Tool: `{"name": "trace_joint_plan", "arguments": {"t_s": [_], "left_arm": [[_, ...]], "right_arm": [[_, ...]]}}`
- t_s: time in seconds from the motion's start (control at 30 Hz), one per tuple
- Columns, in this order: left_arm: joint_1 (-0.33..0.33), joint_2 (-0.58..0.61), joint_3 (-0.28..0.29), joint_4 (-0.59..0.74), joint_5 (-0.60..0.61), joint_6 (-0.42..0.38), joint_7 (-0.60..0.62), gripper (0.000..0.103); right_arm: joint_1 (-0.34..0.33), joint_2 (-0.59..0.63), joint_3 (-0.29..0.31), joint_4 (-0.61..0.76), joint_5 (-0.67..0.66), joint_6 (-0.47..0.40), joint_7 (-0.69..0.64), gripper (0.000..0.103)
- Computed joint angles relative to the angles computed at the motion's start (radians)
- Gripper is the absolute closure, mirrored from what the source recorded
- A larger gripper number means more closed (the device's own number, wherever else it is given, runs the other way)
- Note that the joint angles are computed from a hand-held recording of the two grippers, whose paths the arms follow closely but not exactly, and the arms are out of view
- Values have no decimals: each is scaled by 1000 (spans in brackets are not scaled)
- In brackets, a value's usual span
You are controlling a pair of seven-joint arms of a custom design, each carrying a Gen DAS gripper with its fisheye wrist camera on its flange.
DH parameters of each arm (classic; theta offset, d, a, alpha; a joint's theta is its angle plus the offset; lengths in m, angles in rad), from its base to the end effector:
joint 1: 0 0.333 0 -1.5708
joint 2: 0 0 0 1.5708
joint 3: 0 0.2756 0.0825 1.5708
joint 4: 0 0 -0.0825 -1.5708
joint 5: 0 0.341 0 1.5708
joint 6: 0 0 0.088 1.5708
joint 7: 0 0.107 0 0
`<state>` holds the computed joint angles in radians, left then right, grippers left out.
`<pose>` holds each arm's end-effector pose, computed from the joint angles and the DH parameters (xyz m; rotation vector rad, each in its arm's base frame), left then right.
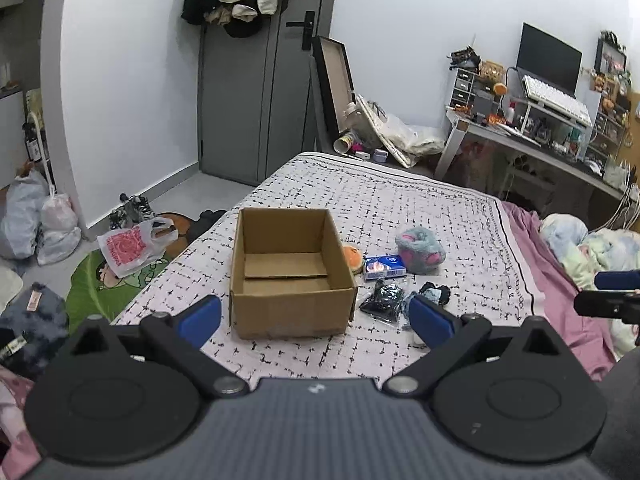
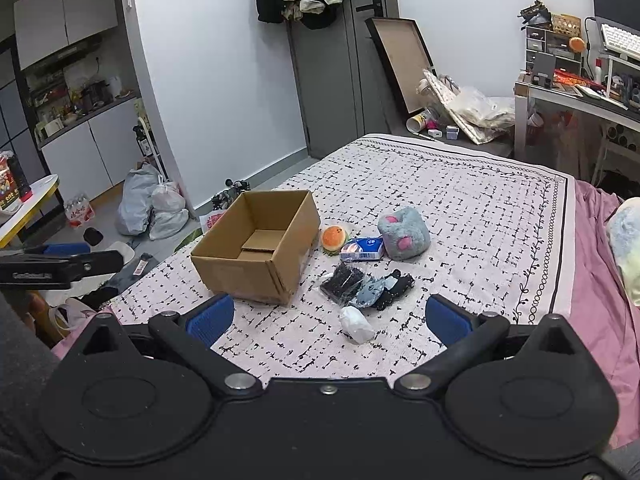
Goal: Organize soft objects
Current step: 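Grasp the blue plush cat with the left gripper while the right grasps the white bundle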
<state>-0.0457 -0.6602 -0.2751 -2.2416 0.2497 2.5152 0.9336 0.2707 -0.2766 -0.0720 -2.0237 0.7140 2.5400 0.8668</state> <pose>0.3538 -0.1581 0.6748 -1.7684 1.5102 -0.9159 0.4847 0.0851 0.6262 -1.8632 1.1503 -0.3863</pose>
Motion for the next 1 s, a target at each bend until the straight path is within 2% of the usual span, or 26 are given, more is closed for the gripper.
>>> {"name": "trace_joint_plan", "arguments": {"t_s": [0.33,0.43,0.73,0.87,1.0], "left_arm": [[-29,165,41,96,-38,61,90,3],[-21,226,31,142,-18,75,108,3],[-68,382,67,233,-81,110,216,4],[-89,436,84,264,-131,106,288,8],[-105,500,89,300,-181,107,349,14]], "right_arm": [[-14,79,-6,45,75,-5,-58,0],[-31,117,4,68,79,-8,-51,1],[-81,221,42,150,55,-55,5,14],[-102,275,55,201,54,-93,30,16],[-122,336,72,257,29,-122,75,24]]}}
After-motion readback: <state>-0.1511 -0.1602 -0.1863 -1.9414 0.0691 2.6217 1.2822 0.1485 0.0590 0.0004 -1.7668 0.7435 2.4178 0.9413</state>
